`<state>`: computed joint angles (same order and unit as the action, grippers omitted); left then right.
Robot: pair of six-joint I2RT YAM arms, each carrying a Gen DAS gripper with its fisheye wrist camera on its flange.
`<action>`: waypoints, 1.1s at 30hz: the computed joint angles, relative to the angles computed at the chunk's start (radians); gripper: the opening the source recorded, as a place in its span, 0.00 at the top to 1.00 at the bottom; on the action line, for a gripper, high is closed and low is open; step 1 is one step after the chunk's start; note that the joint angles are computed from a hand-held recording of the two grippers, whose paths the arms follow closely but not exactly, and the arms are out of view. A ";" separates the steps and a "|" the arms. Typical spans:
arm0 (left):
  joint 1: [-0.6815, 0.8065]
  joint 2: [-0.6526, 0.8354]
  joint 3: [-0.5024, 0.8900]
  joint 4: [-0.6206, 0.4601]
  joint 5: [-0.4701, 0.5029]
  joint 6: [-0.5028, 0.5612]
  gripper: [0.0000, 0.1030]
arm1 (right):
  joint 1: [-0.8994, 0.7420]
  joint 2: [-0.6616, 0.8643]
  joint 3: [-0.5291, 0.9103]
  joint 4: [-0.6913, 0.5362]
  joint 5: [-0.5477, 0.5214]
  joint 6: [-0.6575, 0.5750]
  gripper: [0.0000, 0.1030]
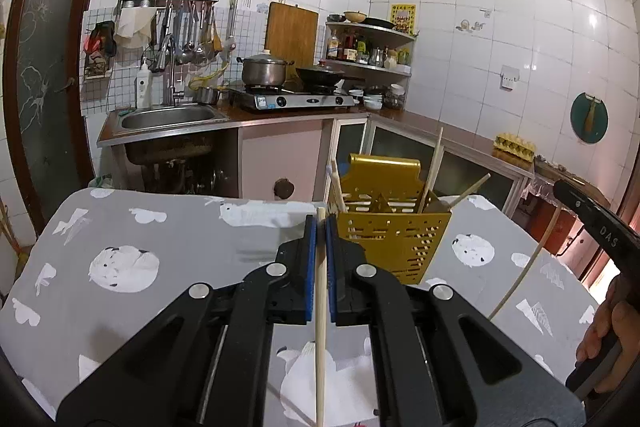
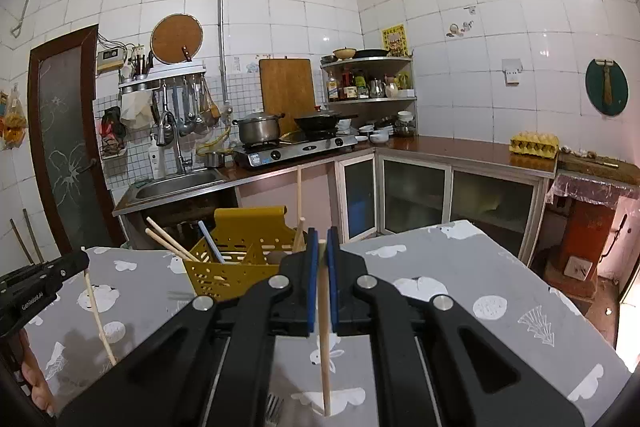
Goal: Organize utensils
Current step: 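Lower both chopsticks into the yellow holder and open both tools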
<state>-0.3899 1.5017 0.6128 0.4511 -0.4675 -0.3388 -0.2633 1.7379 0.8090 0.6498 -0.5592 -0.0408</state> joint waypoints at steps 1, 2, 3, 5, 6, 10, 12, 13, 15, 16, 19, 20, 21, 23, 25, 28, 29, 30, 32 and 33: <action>0.003 0.004 0.005 0.003 0.004 0.003 0.97 | 0.004 0.002 0.006 -0.001 0.002 -0.003 0.95; 0.005 0.009 0.010 0.006 0.007 0.005 0.97 | 0.009 0.005 0.013 -0.005 0.004 -0.003 0.95; 0.008 0.016 0.018 0.011 0.011 0.009 0.97 | 0.012 0.007 0.021 -0.010 0.003 -0.005 0.95; 0.013 0.024 0.028 0.016 0.016 0.012 0.97 | 0.020 0.010 0.032 -0.014 0.006 -0.005 0.95; 0.014 0.027 0.033 0.017 0.018 0.010 0.97 | 0.024 0.012 0.036 -0.015 0.007 -0.004 0.95; 0.033 0.043 0.070 0.008 0.058 0.001 0.97 | 0.034 0.017 0.064 -0.029 0.005 -0.001 0.95; 0.033 0.046 0.092 0.000 0.063 0.010 0.97 | 0.040 0.013 0.081 -0.039 0.002 -0.001 0.95; 0.036 0.049 0.112 -0.010 0.073 0.012 0.97 | 0.042 0.009 0.087 -0.044 0.001 -0.002 0.95; 0.041 0.050 0.142 -0.028 0.090 0.011 0.97 | 0.051 -0.002 0.109 -0.064 0.000 -0.005 0.95; 0.044 0.048 0.153 -0.036 0.095 0.013 0.97 | 0.054 -0.007 0.120 -0.074 -0.002 -0.002 0.95; 0.037 0.050 0.210 -0.067 0.082 0.038 0.97 | 0.053 -0.022 0.171 -0.114 -0.030 0.022 0.95; 0.035 0.050 0.227 -0.075 0.079 0.046 0.97 | 0.053 -0.027 0.184 -0.126 -0.038 0.030 0.95; 0.033 0.048 0.244 -0.085 0.079 0.053 0.97 | 0.055 -0.030 0.199 -0.135 -0.041 0.037 0.95; 0.030 0.046 0.287 -0.105 0.081 0.067 0.97 | 0.064 -0.040 0.239 -0.157 -0.043 0.048 0.95; 0.029 0.051 0.336 -0.128 0.080 0.081 0.97 | 0.078 -0.047 0.271 -0.172 -0.035 0.050 0.95; 0.025 0.074 0.413 -0.145 0.061 0.113 0.97 | 0.103 -0.038 0.338 -0.200 -0.013 0.055 0.95; 0.024 0.081 0.437 -0.152 0.058 0.118 0.97 | 0.113 -0.028 0.366 -0.208 -0.003 0.061 0.95; 0.028 0.089 0.462 -0.158 0.062 0.122 0.97 | 0.120 -0.021 0.387 -0.218 0.005 0.066 0.95; 0.036 0.112 0.516 -0.163 0.066 0.131 0.97 | 0.134 0.018 0.460 -0.246 0.015 0.094 0.95; 0.038 0.123 0.534 -0.162 0.066 0.135 0.97 | 0.141 0.039 0.499 -0.266 0.021 0.106 0.95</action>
